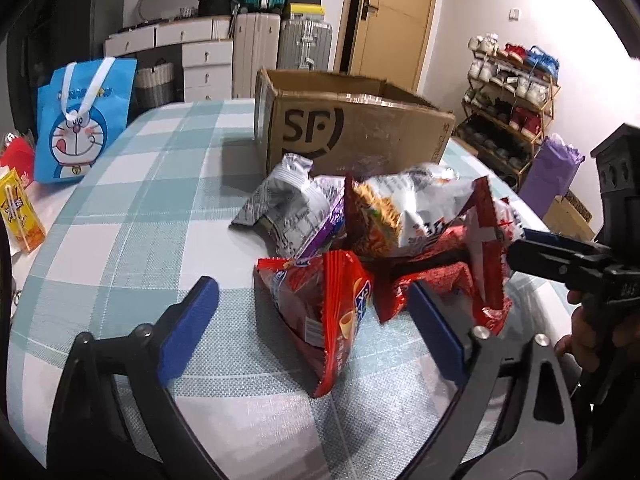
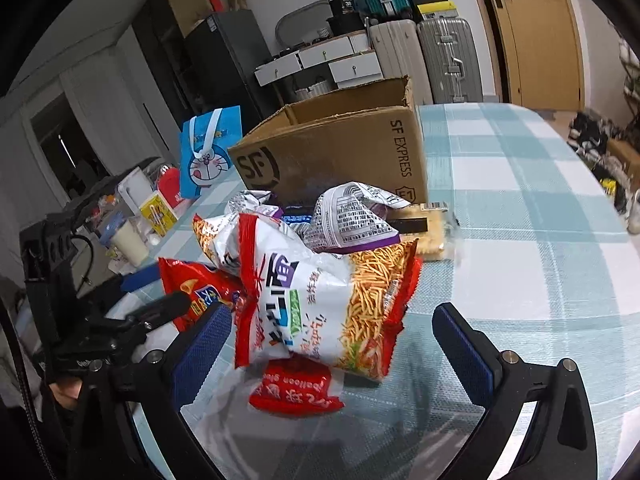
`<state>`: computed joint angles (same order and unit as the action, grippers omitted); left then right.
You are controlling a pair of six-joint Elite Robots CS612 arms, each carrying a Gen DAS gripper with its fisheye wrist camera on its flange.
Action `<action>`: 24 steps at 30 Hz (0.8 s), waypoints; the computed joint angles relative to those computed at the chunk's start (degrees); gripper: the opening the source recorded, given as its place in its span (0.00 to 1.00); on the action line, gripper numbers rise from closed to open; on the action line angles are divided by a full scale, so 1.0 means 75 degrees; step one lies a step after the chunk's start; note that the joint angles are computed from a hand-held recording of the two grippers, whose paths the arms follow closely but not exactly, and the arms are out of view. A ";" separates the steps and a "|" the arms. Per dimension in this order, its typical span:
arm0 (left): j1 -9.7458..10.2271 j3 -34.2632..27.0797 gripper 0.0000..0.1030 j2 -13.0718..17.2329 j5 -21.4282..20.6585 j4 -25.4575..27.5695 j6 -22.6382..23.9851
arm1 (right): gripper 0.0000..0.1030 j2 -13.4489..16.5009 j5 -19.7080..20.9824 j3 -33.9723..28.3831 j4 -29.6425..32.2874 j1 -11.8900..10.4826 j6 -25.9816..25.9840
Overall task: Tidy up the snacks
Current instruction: 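Grasp the red wafer bag with the left tool while the right tool grasps the white noodle-snack bag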
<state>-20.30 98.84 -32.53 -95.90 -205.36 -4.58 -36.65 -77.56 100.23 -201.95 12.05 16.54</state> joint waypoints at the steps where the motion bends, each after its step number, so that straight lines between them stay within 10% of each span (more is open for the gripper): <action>1: -0.0003 -0.0045 0.82 -0.0002 0.0000 0.0172 0.0017 | 1.00 0.0012 0.0082 -0.0028 0.0032 -0.0011 0.0018; 9: 0.0028 -0.0454 0.54 0.0057 -0.0173 0.1323 -0.0045 | 0.86 0.0031 -0.0043 -0.0216 0.0502 0.0091 -0.0198; 24: 0.0059 -0.0348 0.37 0.0021 -0.0402 0.1121 0.0043 | 0.64 0.0021 0.0431 -0.0028 0.0158 -0.0049 0.0028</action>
<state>-19.85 96.23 -32.37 -98.92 -196.95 -4.26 -36.49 -74.32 100.01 -200.76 11.68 16.75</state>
